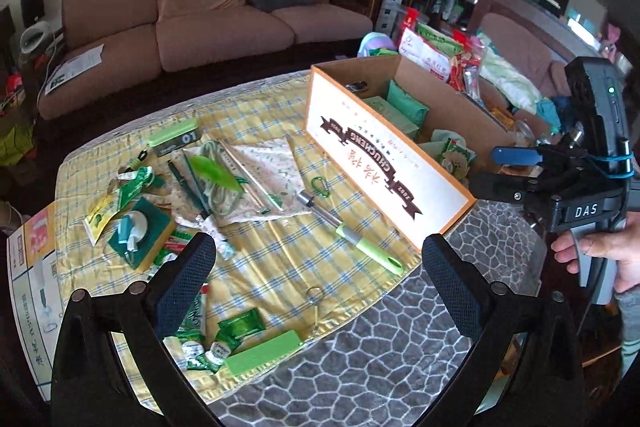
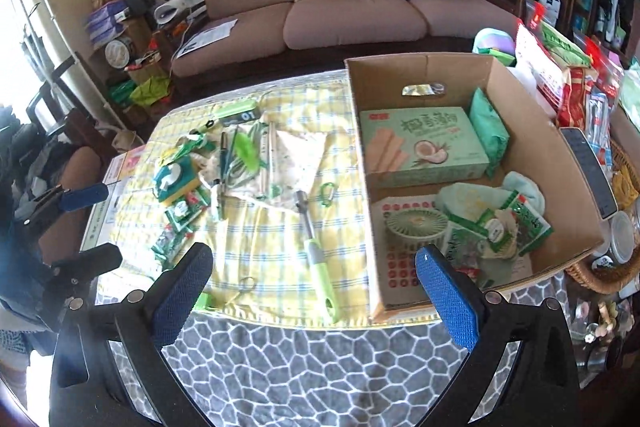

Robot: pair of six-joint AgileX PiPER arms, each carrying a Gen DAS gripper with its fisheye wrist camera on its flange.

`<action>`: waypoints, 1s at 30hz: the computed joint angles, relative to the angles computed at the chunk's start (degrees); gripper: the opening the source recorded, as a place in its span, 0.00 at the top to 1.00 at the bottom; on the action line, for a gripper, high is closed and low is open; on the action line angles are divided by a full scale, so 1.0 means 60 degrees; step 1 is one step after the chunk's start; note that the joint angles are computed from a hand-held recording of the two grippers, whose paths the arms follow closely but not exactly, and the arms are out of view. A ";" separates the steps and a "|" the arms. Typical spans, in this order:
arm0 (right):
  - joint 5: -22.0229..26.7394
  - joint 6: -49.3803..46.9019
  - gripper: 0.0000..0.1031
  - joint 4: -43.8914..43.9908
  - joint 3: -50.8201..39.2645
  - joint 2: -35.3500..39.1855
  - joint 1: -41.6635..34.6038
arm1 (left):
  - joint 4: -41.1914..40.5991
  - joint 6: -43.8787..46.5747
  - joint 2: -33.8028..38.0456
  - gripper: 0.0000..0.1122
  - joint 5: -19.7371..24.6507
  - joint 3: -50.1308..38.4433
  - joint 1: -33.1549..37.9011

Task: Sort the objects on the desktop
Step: 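Withdraw the left tool from the box back over the table, then grasp the white suction hook on the sponge with the left tool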

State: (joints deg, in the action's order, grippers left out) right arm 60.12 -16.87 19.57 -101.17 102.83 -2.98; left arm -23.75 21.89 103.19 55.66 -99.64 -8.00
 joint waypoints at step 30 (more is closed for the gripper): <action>-0.2162 0.1755 0.00 0.0180 -0.3416 0.4481 0.3731 | -0.1431 0.3086 0.3767 0.39 -0.2338 -0.0168 0.3496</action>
State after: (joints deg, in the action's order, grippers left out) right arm 47.15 -6.34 20.65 -121.67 129.71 19.41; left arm -32.33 40.41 125.79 41.63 -100.65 12.98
